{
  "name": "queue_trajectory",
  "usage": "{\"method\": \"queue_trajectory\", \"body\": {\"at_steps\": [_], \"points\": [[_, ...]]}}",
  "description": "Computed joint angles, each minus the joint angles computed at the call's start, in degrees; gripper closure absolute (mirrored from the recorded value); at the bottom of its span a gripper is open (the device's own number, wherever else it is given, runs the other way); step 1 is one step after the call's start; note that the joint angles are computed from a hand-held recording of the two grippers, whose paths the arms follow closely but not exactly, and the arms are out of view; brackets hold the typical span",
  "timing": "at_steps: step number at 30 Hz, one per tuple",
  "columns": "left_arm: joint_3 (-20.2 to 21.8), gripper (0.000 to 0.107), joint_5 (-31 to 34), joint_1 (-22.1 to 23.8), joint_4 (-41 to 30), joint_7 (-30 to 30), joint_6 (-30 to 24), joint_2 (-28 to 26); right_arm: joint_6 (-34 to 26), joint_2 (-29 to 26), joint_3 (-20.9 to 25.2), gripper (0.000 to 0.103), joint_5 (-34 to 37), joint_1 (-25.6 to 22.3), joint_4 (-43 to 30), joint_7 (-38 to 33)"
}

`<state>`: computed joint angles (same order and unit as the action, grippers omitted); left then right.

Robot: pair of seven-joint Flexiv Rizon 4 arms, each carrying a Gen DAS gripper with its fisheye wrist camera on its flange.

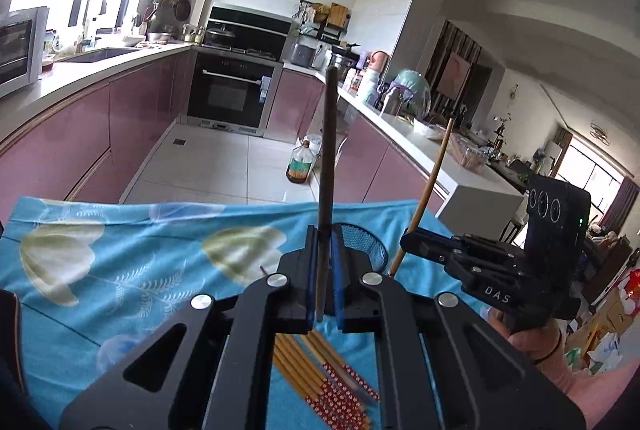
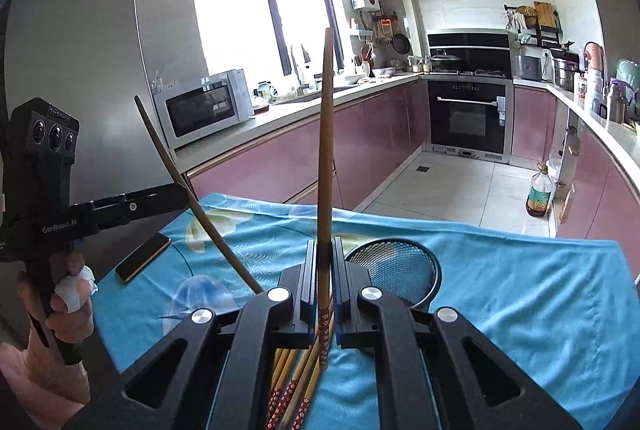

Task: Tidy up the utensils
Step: 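Lift the held chopstick upright with the right tool over the mesh cup while the left tool does likewise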

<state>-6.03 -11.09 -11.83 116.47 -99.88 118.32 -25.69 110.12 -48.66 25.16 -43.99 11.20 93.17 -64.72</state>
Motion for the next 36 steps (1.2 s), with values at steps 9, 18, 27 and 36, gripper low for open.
{"method": "queue_trajectory", "body": {"at_steps": [9,18,27,36], "points": [[-2.34,0.1,2.23,1.44,-10.79,1.4,-4.1,-2.56,1.68,-0.34,-2.45,0.097,0.68,0.84,-4.81,0.66],[2.93,0.1,-4.33,-4.93,-20.07,6.33,-9.45,-7.98,-4.96,-5.0,0.2,0.097,0.01,0.28,-12.23,0.32],[1.59,0.1,-4.32,-2.76,-25.21,9.38,-17.74,-13.66,-15.61,-8.36,6.61,0.097,3.41,-1.4,-14.57,-6.82],[2.41,0.1,-3.92,-1.99,-31.84,10.88,-28.77,-19.46,-24.3,-9.39,8.94,0.097,9.33,-0.54,-17.43,-12.36]]}}
